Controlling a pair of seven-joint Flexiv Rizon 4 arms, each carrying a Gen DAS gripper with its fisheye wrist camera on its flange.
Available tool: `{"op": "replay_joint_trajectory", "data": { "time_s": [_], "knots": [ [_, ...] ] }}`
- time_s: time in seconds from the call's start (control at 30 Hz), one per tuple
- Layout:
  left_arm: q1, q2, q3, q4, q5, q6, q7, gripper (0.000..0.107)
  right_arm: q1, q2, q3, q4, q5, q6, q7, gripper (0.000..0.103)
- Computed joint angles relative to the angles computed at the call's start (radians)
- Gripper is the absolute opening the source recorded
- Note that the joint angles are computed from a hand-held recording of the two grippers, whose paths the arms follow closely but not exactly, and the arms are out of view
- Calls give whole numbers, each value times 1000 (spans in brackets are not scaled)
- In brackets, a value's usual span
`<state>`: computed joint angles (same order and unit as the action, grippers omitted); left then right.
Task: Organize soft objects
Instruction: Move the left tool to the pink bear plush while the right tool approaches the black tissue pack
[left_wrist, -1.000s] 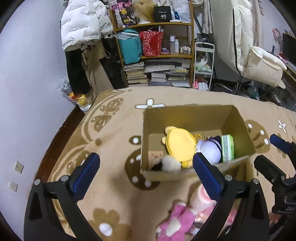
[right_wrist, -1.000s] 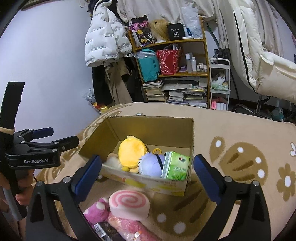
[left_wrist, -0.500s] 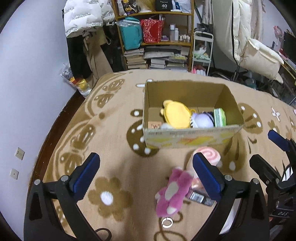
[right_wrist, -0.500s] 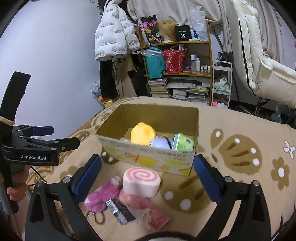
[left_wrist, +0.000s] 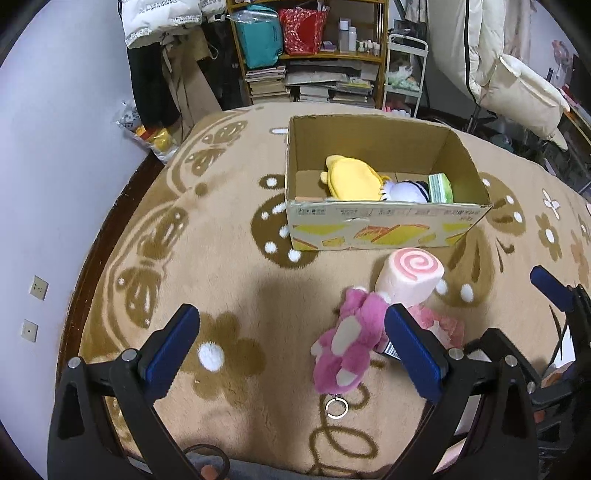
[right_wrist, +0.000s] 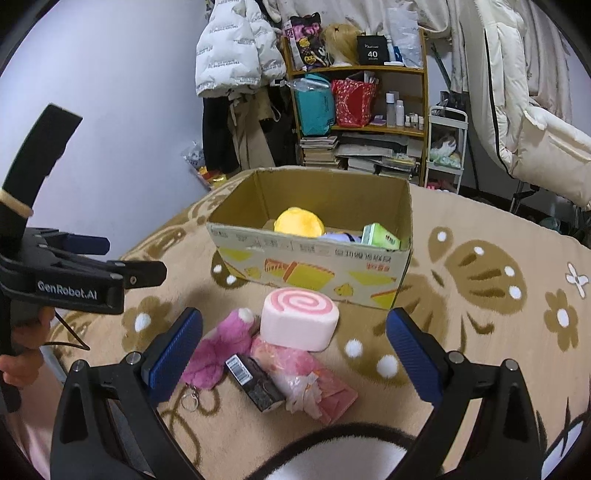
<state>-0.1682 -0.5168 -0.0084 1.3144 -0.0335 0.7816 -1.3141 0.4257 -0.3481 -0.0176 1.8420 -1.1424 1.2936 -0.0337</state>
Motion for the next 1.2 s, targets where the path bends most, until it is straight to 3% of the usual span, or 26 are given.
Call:
{"op": "replay_joint_trajectory", "data": {
  "time_s": [0.3, 0.73, 1.03, 1.2],
  "knots": [
    [-1, -24, 2, -23, 2, -35, -9, 100, 10, -24, 4, 2, 68, 15, -36, 103],
    [-8, -68, 6, -75, 20, -112, -2, 100, 29, -67, 9, -12, 271, 22, -202, 102],
    [-5, -107, -2, -121, 4, -186, 11, 100, 20, -115, 74, -65, 497, -15, -421, 90],
    [-7, -134, -5, -159, -3, -251, 19, 100, 22, -142, 103, -101, 604, -43, -537, 78]
  ]
}}
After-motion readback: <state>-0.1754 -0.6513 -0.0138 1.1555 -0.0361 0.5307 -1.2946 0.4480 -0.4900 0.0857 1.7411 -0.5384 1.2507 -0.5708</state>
